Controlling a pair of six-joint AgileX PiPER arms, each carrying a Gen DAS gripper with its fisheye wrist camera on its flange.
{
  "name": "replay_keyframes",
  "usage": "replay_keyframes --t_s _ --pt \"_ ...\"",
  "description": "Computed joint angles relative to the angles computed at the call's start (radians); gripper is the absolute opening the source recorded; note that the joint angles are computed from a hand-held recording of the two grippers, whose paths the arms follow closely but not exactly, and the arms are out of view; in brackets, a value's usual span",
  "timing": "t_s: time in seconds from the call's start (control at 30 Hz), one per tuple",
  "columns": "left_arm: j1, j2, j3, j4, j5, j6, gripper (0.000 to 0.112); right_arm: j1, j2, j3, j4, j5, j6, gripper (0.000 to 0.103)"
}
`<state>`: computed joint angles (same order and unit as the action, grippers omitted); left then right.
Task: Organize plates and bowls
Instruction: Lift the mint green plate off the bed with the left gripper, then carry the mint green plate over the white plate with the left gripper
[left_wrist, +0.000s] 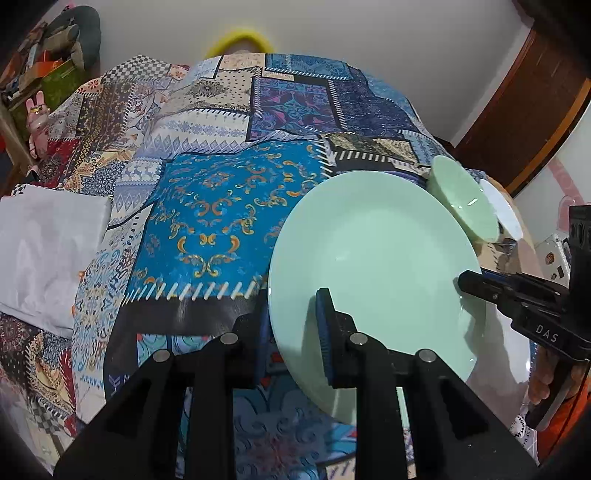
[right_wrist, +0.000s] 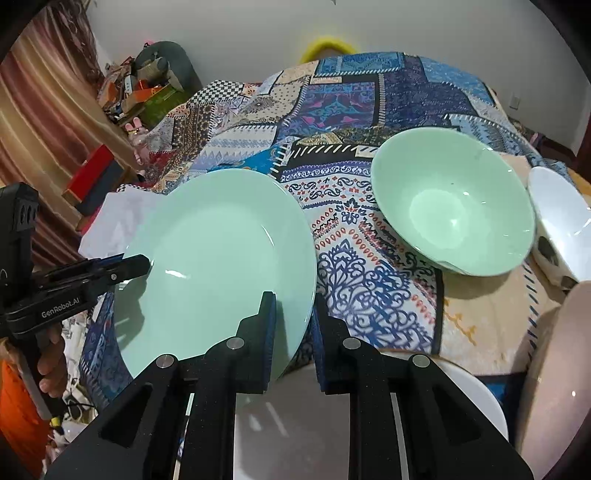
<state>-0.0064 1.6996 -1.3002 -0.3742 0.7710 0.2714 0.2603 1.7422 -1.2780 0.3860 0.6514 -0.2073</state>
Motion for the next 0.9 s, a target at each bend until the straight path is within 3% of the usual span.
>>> replay_keyframes --t_s 0.5,0.9 --pt "-0.109 -0.187 0.085 0.072 0.038 -0.109 0.023 -0.056 -0.198 0.168 0.055 0.002 -0.058 0.017" --pt "-0.239 -0.25 0.136 0.139 0.039 -0.24 0.023 -0.141 -0.315 0.301 0.114 0.016 -0.132 0.017"
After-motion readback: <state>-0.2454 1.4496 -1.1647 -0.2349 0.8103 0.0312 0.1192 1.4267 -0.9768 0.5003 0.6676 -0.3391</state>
